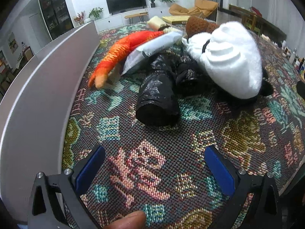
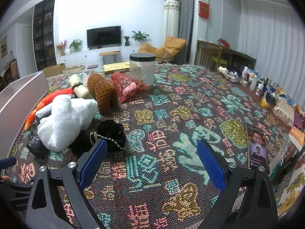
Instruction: Organize soft objects
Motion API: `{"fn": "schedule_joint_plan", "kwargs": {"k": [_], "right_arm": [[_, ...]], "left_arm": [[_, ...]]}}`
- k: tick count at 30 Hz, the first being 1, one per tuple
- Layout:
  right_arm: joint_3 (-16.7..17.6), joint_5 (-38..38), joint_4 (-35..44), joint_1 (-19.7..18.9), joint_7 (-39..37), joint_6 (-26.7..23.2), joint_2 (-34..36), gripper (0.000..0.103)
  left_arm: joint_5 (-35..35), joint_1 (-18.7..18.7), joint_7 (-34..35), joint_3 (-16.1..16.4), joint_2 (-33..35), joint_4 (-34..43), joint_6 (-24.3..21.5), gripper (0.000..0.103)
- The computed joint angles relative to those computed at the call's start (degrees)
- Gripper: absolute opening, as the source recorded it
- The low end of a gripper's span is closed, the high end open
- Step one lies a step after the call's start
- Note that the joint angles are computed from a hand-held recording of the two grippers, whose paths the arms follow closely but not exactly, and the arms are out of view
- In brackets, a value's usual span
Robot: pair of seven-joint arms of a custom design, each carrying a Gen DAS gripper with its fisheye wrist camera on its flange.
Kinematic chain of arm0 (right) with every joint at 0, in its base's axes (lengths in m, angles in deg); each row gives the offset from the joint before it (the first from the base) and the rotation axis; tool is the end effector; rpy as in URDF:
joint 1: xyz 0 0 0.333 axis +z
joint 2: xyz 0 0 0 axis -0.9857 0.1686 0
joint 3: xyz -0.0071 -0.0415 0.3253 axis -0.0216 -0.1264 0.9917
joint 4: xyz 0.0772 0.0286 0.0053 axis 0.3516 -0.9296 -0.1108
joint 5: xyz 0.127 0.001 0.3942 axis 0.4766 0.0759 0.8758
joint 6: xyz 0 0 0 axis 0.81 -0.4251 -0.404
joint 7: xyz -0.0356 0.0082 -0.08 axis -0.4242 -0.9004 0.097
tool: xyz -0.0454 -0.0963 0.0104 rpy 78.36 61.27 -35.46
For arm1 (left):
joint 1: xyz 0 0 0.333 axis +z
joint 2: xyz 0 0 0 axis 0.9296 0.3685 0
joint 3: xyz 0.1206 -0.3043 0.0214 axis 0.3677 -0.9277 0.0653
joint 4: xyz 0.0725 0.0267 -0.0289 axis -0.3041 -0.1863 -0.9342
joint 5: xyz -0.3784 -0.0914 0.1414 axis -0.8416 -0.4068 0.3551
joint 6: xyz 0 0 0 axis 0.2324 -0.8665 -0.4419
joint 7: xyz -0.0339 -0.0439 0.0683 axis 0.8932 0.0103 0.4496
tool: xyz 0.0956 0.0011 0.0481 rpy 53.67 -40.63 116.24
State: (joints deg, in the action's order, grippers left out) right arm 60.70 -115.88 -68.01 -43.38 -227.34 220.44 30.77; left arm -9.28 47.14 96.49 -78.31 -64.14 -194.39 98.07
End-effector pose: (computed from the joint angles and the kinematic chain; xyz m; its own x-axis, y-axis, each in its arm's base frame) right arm 0.5577 0.4333 0.3714 -0.1131 -0.9907 0.0751 -0.5957 0.0071 -0.8032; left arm 0.5734 -0.3479 0.3231 -0.0319 -0.9957 -0.0870 -0.8310 0.0748 -0.5512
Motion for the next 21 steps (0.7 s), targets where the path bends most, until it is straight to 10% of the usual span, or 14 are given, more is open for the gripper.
{"fn": "schedule_joint_plan", "kwargs": {"k": [11, 21], "right_arm": [[0.4, 5.3, 1.9, -0.9, -6.9, 2.2, 2.1, 0.097], [2.6, 23.7, 9.0, -2.6, -30.4, 1.5, 8.7, 0.097]], "left_arm": [[-3.8, 2.0, 6.9, 0.4, 5.7, 6.3, 4.3, 0.103], [-8.0, 2.4, 11.7, 2.4, 12.0, 14.6, 6.9, 0.103]]}}
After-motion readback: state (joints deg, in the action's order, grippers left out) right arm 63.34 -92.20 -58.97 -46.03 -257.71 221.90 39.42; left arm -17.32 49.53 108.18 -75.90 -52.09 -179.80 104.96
